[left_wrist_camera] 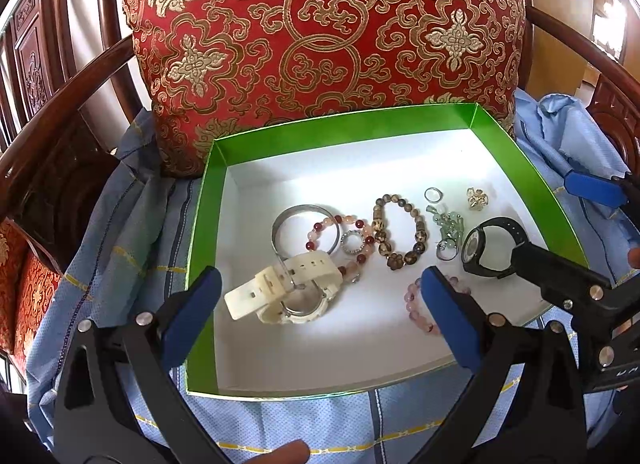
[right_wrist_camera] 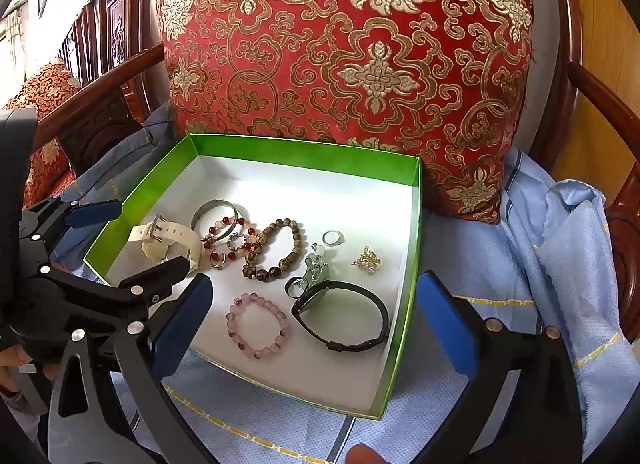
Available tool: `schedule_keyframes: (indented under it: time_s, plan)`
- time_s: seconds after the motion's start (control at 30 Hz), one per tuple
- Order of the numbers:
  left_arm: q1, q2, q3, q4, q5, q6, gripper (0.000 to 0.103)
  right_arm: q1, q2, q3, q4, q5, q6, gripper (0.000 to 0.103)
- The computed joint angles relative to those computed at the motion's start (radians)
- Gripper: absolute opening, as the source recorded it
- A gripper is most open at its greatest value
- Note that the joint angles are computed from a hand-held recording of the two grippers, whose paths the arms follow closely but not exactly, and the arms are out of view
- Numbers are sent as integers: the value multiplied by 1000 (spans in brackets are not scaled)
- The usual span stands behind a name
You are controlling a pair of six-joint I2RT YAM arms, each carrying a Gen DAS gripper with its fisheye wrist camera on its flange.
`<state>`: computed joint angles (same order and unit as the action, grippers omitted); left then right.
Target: Organize jewelry
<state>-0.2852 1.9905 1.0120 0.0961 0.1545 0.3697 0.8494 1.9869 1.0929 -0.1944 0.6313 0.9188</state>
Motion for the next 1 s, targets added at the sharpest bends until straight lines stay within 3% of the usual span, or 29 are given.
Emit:
schedule_keyframes:
  time_s: [1.0]
  plan:
    - [-7,4,5,-11,-24,11,99,9,5,12,-18,21,15,100]
